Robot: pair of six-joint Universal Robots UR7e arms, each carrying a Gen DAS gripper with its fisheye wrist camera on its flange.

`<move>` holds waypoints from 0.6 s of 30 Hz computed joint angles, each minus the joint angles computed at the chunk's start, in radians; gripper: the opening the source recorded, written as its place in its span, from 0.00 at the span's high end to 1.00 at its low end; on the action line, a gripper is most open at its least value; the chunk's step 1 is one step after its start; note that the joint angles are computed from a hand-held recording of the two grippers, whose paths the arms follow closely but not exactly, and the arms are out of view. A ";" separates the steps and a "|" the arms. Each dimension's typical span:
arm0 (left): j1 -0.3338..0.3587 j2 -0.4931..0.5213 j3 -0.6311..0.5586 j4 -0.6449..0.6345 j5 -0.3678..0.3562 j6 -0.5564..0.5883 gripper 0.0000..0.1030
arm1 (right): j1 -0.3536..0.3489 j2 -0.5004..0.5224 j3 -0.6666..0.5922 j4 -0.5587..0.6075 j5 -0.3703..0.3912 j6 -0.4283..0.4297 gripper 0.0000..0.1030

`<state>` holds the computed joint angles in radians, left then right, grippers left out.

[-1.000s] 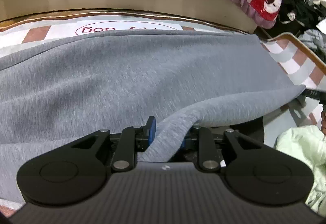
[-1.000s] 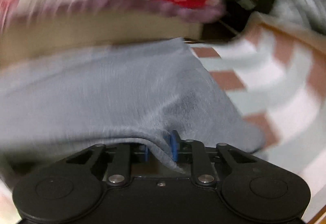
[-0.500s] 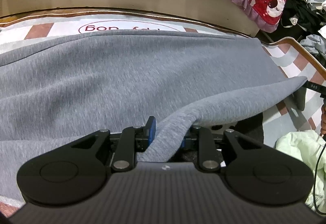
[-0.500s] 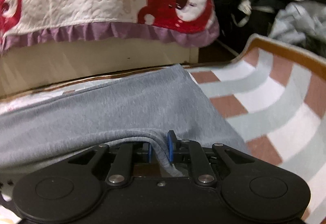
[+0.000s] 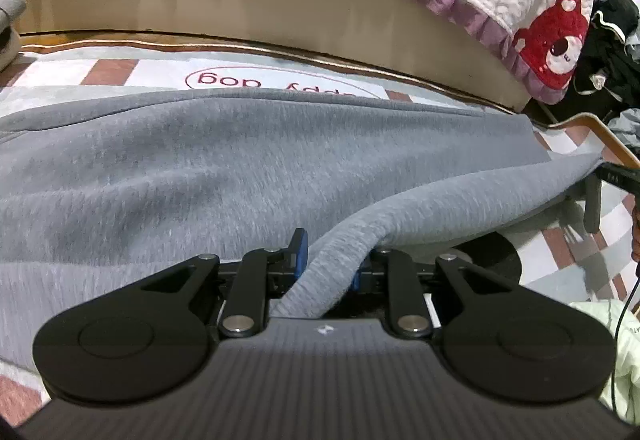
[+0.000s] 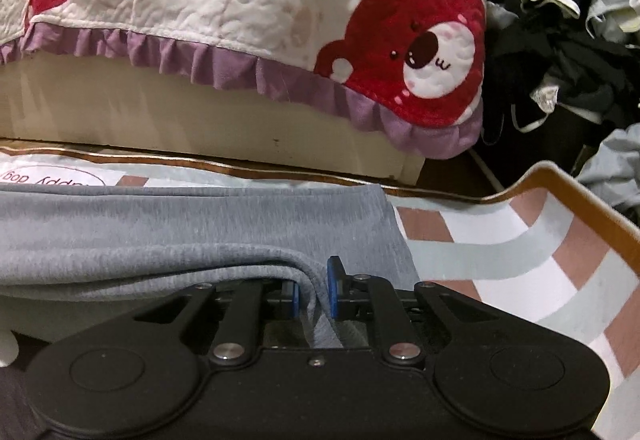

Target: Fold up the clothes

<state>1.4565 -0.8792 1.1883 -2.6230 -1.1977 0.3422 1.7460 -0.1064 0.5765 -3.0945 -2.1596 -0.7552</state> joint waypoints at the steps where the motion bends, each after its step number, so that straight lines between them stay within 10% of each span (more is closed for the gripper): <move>1: 0.000 -0.003 0.012 -0.011 0.008 -0.002 0.80 | -0.002 -0.002 0.007 -0.003 -0.008 -0.008 0.87; 4: 0.006 -0.001 0.026 -0.013 0.025 -0.024 0.80 | -0.015 0.004 0.019 -0.027 -0.049 -0.035 0.65; 8: 0.010 -0.001 0.044 -0.038 0.038 0.001 0.80 | -0.043 -0.010 0.059 -0.038 -0.053 -0.104 0.67; 11: 0.002 -0.010 0.070 -0.084 0.049 0.029 0.83 | -0.046 -0.014 0.091 -0.098 -0.064 -0.242 0.90; 18: -0.017 -0.087 0.177 -0.145 0.015 0.034 0.88 | -0.038 -0.122 0.342 -0.404 -0.022 -0.507 0.94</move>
